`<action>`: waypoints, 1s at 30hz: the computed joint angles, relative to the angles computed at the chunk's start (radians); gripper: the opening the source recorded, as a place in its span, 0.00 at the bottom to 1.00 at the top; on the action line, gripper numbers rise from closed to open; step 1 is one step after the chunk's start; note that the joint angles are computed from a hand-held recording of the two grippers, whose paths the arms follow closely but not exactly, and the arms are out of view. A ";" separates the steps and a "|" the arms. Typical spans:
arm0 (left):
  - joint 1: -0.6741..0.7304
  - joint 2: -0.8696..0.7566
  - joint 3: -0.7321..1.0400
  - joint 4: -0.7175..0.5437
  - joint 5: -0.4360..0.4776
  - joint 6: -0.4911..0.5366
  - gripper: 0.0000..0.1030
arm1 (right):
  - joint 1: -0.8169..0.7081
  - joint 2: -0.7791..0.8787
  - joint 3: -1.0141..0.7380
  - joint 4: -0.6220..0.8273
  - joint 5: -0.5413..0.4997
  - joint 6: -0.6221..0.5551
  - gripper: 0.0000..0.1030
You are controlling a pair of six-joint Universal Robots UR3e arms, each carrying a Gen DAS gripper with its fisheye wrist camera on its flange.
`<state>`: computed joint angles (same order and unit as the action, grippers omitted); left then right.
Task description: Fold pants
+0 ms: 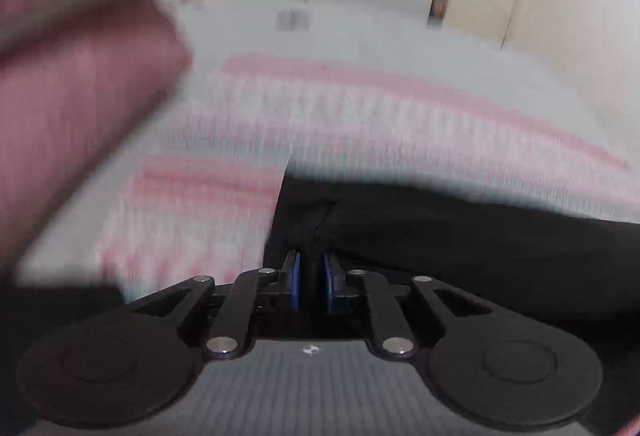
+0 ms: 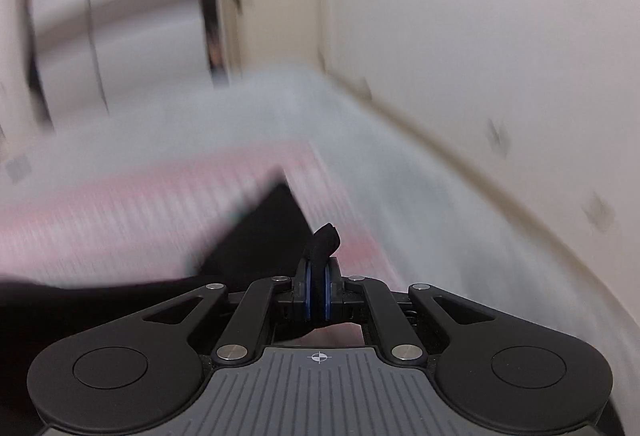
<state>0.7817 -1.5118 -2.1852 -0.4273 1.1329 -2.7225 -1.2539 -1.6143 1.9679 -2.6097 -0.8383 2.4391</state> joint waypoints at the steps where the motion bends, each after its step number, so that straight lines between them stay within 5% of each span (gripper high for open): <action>1: -0.002 0.014 0.006 -0.075 0.032 0.003 0.36 | -0.030 -0.008 0.060 -0.002 -0.029 -0.047 0.05; 5: 0.053 0.145 -0.066 -0.153 0.010 0.037 0.36 | -0.155 -0.088 0.212 0.079 0.009 -0.168 0.05; 12: 0.196 0.270 -0.103 -0.336 -0.090 0.091 0.37 | -0.239 -0.179 0.169 0.295 0.062 -0.279 0.05; 16: 0.295 0.382 -0.128 -0.461 -0.168 0.099 0.23 | -0.302 -0.224 0.178 0.409 0.092 -0.352 0.05; 21: 0.403 0.468 -0.102 -0.598 -0.224 0.094 0.23 | -0.398 -0.303 0.158 0.611 0.177 -0.434 0.05; 26: 0.451 0.514 -0.076 -0.832 -0.312 0.071 0.65 | -0.384 -0.311 0.234 0.489 0.084 -0.411 0.18; 28: 0.411 0.542 -0.105 -0.806 -0.310 -0.015 0.79 | -0.441 -0.410 0.287 0.544 0.133 -0.413 0.38; 30: 0.308 0.507 -0.133 -0.681 -0.253 -0.143 0.81 | -0.519 -0.524 0.283 0.759 0.196 -0.472 0.53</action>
<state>1.0893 -1.0052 -2.3179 -1.1087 0.8800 -2.8659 -1.7728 -2.1380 2.2504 -1.8507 -0.6423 1.9667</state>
